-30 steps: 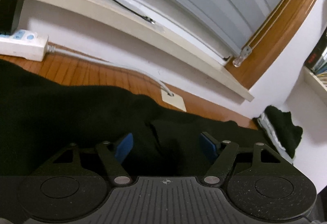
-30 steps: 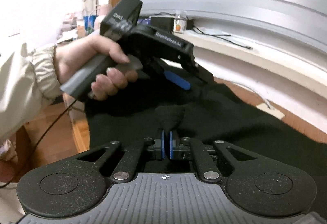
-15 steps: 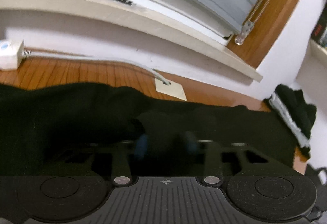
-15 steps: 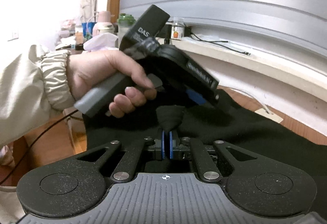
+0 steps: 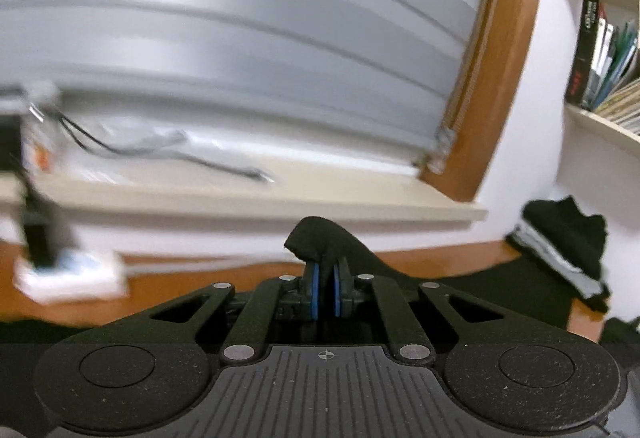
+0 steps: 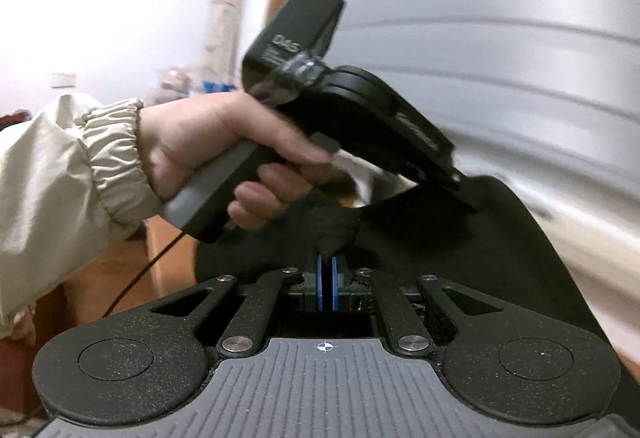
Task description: Fold clothes
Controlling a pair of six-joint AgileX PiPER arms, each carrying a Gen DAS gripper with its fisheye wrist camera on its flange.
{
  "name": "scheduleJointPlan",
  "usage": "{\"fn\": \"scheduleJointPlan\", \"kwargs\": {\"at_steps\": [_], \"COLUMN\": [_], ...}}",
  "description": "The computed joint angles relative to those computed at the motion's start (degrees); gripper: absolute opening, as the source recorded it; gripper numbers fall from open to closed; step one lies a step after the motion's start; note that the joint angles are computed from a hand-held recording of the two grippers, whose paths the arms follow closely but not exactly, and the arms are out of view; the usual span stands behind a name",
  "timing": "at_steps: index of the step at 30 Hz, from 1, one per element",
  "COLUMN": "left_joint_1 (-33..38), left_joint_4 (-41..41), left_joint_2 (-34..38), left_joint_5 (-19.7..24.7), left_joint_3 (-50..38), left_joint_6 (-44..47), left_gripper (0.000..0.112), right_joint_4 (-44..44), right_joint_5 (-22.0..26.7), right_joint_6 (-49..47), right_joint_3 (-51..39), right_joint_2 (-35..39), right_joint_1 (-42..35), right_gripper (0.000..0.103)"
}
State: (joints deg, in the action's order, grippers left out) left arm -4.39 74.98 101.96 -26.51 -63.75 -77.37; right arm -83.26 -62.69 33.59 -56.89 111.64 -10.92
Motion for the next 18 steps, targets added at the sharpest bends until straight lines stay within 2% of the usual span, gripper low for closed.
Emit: {"fn": "scheduleJointPlan", "kwargs": {"at_steps": [4, 8, 10, 11, 13, 14, 15, 17, 18], "left_joint_1": [8.15, 15.64, 17.41, 17.94, 17.21, 16.72, 17.17, 18.37, 18.96], "left_joint_4": [14.61, 20.22, 21.51, 22.09, 22.44, 21.98, 19.51, 11.04, 6.96], "left_joint_2": [-3.51, -4.96, -3.74, -2.72, -0.72, 0.45, 1.14, 1.51, 1.68], "left_joint_5": [-0.97, -3.63, -2.64, -1.3, 5.03, 8.41, 9.8, 10.07, 10.0], "left_joint_3": [-1.27, -0.67, -0.54, -0.56, 0.38, 0.82, 1.53, 3.23, 4.02], "left_joint_6": [-11.68, -15.05, -15.4, -15.52, -15.63, -15.21, -12.5, -4.39, -0.55], "left_gripper": [0.007, 0.007, 0.009, 0.014, 0.027, 0.033, 0.037, 0.053, 0.055], "right_joint_4": [2.92, 4.64, 5.74, 6.15, 4.19, 2.05, -0.08, -1.41, -1.64], "right_joint_5": [3.21, 6.74, 9.75, 11.25, 15.17, 16.53, 17.77, 16.88, 17.29], "right_joint_6": [5.94, 12.03, 13.12, 13.79, 17.69, 20.36, 22.95, 22.86, 22.06], "right_joint_3": [-4.5, -9.61, -11.86, -13.16, -17.07, -18.42, -19.74, -19.68, -19.16], "right_joint_2": [0.43, 2.16, 3.8, 4.71, 7.8, 9.0, 10.23, 11.12, 10.91], "right_joint_1": [9.87, 18.02, 21.62, 23.36, 26.11, 26.59, 27.05, 25.88, 25.25], "right_gripper": [0.006, 0.006, 0.006, 0.007, 0.016, 0.026, 0.032, 0.038, 0.042]}}
